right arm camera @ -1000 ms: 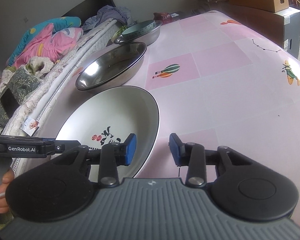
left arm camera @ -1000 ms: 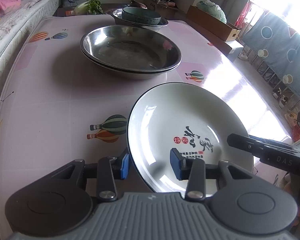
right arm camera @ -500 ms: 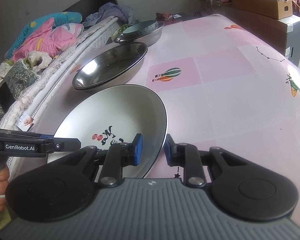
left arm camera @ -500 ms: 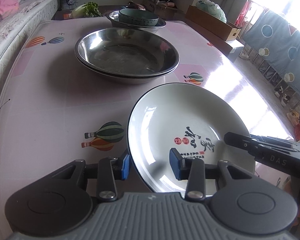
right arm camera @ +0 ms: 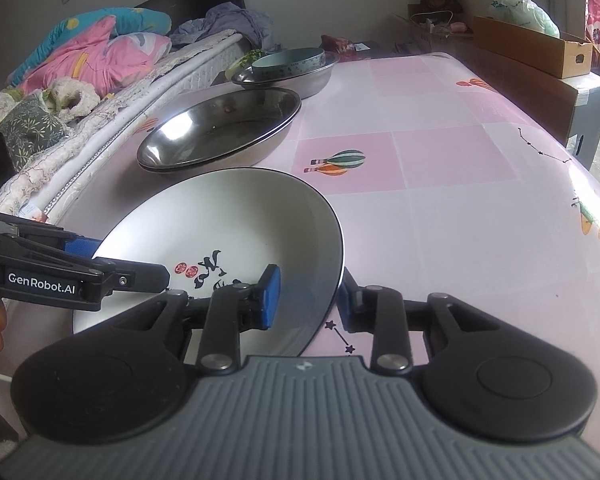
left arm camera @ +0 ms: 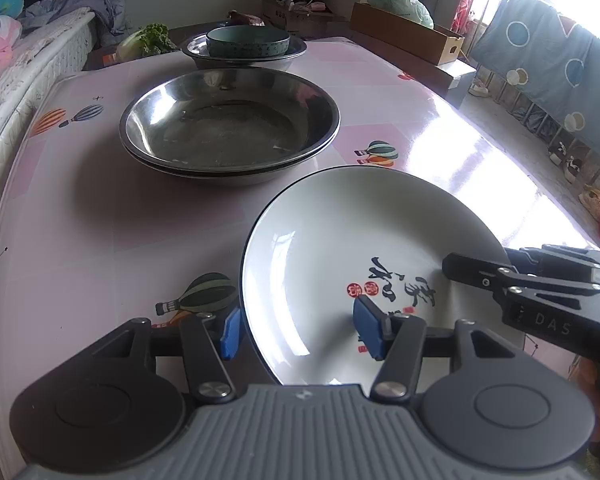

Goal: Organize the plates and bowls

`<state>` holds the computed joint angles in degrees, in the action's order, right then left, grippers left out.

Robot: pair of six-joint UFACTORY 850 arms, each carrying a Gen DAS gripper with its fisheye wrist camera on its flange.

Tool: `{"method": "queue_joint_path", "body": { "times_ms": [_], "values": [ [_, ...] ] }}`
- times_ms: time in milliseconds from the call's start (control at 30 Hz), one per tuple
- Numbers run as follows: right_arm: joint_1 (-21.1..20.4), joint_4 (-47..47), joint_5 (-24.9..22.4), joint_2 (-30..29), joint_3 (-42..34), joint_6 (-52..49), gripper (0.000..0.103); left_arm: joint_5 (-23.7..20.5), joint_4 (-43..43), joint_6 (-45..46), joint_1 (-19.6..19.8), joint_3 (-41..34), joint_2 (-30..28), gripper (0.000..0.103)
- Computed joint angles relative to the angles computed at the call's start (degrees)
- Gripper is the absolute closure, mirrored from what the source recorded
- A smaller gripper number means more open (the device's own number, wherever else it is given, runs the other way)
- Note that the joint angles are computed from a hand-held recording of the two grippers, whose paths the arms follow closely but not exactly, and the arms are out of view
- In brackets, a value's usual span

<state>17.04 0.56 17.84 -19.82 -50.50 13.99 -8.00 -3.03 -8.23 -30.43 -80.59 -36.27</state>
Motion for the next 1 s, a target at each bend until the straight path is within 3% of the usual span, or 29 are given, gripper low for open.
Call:
{"method": "queue_joint_path", "body": {
  "times_ms": [200, 433, 633, 1000],
  "values": [
    [0.97, 5.53, -0.75, 0.06, -0.36, -5.33, 0.068, -0.38, 8.09, -8.04, -0.43, -0.20, 0.04, 0.045],
    [1.45, 9.44, -0.58, 1.12, 0.16, -8.93, 0.067, -0.58, 2.13, -3.56, -0.19, -0.30, 0.17, 0.046],
    [1.39, 9.89, -0.45, 1.98, 0.64, -8.85, 0.067, 1.16, 8.45, -9.88, -0.51, 0.80, 1.36, 0.046],
    [1.15, 12.20, 0.83, 3.11, 1.57, -10.34, 0.068, 1.15, -17.02, 14.44, -0.10, 1.06, 1.27, 0.047]
  ]
}}
